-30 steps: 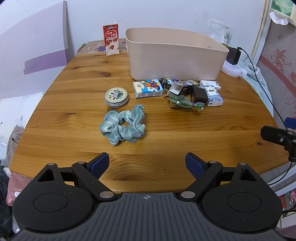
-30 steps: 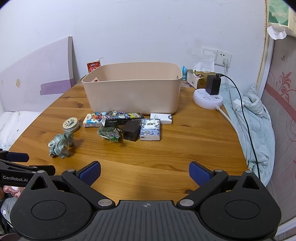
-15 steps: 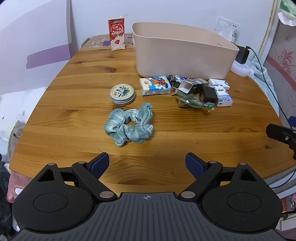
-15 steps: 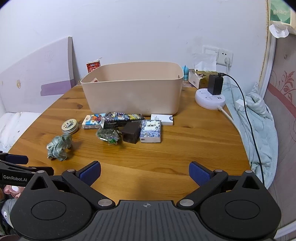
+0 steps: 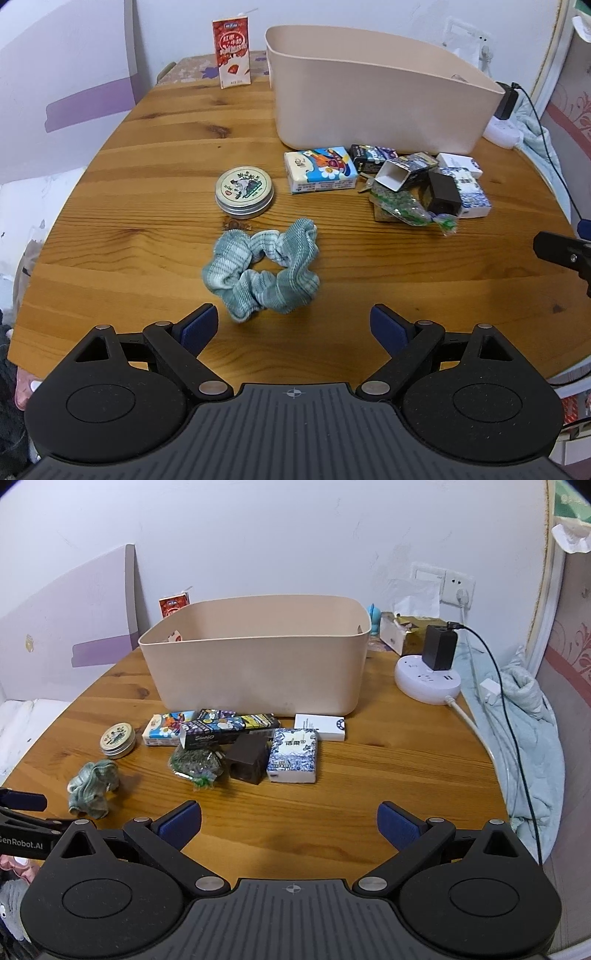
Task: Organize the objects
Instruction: 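Move both tools toward the green plaid scrunchie and the blue patterned box, then grasp the green scrunchie with the left tool while the right tool grasps the blue patterned box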
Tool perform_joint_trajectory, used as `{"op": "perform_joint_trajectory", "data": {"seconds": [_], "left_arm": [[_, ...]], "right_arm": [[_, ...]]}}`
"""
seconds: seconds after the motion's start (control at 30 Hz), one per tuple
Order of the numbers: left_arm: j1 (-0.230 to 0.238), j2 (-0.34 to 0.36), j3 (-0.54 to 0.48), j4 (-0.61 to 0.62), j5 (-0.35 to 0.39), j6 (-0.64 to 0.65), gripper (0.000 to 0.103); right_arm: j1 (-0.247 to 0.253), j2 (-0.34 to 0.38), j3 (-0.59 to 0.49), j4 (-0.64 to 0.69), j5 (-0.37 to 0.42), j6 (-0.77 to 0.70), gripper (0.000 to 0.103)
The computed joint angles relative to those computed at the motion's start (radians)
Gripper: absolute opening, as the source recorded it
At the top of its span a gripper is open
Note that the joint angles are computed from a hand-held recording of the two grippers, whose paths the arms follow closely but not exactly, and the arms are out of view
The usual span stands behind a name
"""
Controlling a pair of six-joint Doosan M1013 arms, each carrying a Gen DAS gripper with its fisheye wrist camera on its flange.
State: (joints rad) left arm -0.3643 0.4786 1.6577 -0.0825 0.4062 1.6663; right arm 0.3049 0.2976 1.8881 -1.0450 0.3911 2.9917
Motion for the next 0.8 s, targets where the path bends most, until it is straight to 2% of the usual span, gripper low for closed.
{"op": "perform_joint_trajectory", "data": {"seconds": [0.43, 0.8], "left_arm": [[0.006, 0.069, -0.087, 0.007, 0.059, -0.037, 0.091], [0.016, 0.109, -0.138, -0.01, 0.097, -0.067, 0.091]], "right_arm": [[-0.056, 0.082, -0.083, 0.102, -0.012, -0.178, 0.103], [-0.087, 0.149, -0.144, 0.305, -0.02, -0.425, 0.102]]}}
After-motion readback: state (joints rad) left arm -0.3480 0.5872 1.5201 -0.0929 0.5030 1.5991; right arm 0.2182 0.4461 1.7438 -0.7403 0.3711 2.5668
